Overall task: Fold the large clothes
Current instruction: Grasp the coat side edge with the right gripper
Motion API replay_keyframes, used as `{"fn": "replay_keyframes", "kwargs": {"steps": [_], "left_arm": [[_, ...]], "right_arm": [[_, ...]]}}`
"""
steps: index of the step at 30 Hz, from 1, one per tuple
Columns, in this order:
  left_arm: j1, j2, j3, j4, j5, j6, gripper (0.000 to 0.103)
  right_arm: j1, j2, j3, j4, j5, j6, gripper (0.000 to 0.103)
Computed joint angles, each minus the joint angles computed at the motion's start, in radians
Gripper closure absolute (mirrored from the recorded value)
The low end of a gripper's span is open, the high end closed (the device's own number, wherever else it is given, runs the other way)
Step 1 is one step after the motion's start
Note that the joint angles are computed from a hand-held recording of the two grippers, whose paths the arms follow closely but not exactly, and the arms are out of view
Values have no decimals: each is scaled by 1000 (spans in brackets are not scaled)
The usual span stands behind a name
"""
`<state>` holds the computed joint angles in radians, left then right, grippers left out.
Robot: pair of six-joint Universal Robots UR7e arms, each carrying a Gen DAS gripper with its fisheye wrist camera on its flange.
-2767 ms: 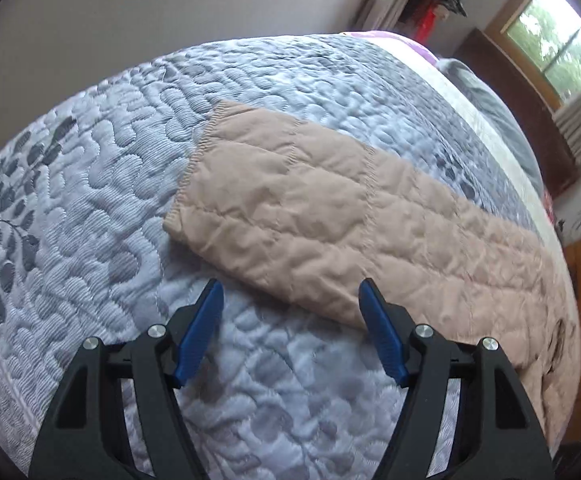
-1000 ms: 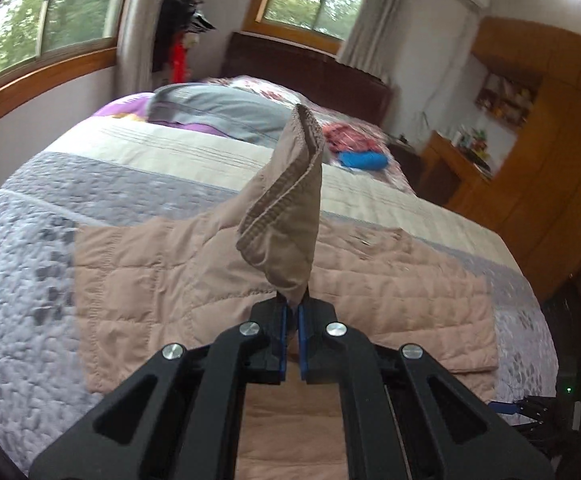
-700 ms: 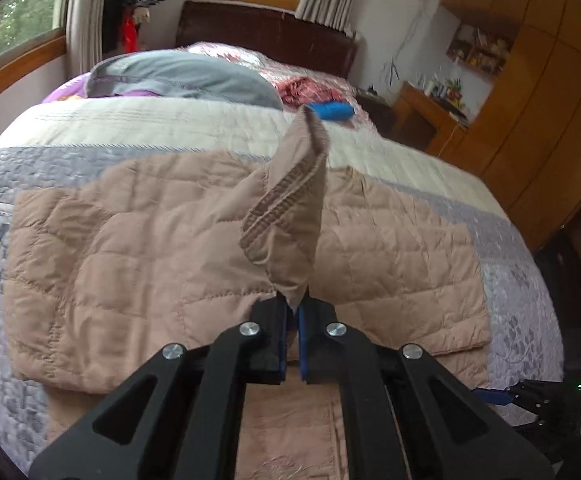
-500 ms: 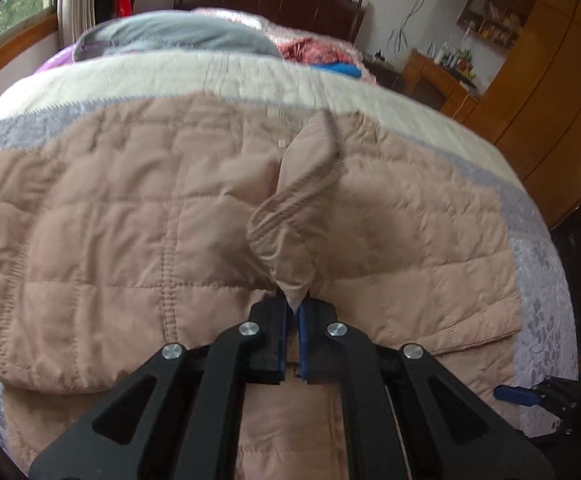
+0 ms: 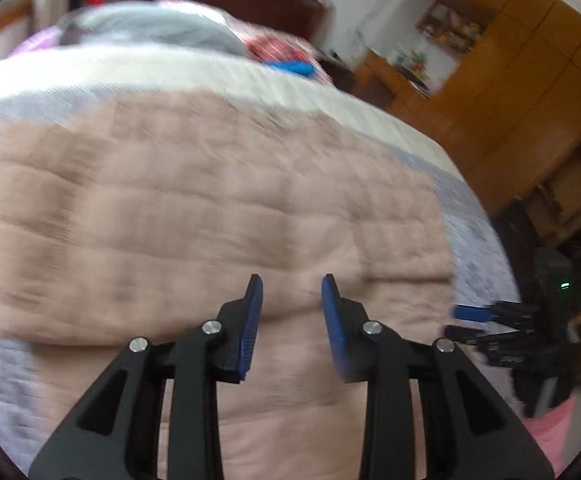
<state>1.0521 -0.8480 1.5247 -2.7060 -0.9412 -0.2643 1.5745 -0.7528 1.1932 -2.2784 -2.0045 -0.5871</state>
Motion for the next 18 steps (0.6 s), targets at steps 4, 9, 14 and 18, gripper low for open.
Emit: {"fn": "replay_keyframes", "kwargs": {"steps": [4, 9, 14, 18], "left_arm": [[15, -10, -54, 164, 223, -84, 72], [79, 5, -120, 311, 232, -162, 73], [101, 26, -95, 195, 206, -83, 73], [113, 10, -70, 145, 163, -56, 74]], "right_arm": [[28, 45, -86, 83, 42, 43, 49], [70, 139, -212, 150, 62, 81, 49], [87, 272, -404, 274, 112, 158, 49], [85, 362, -523, 358, 132, 208, 58]]}}
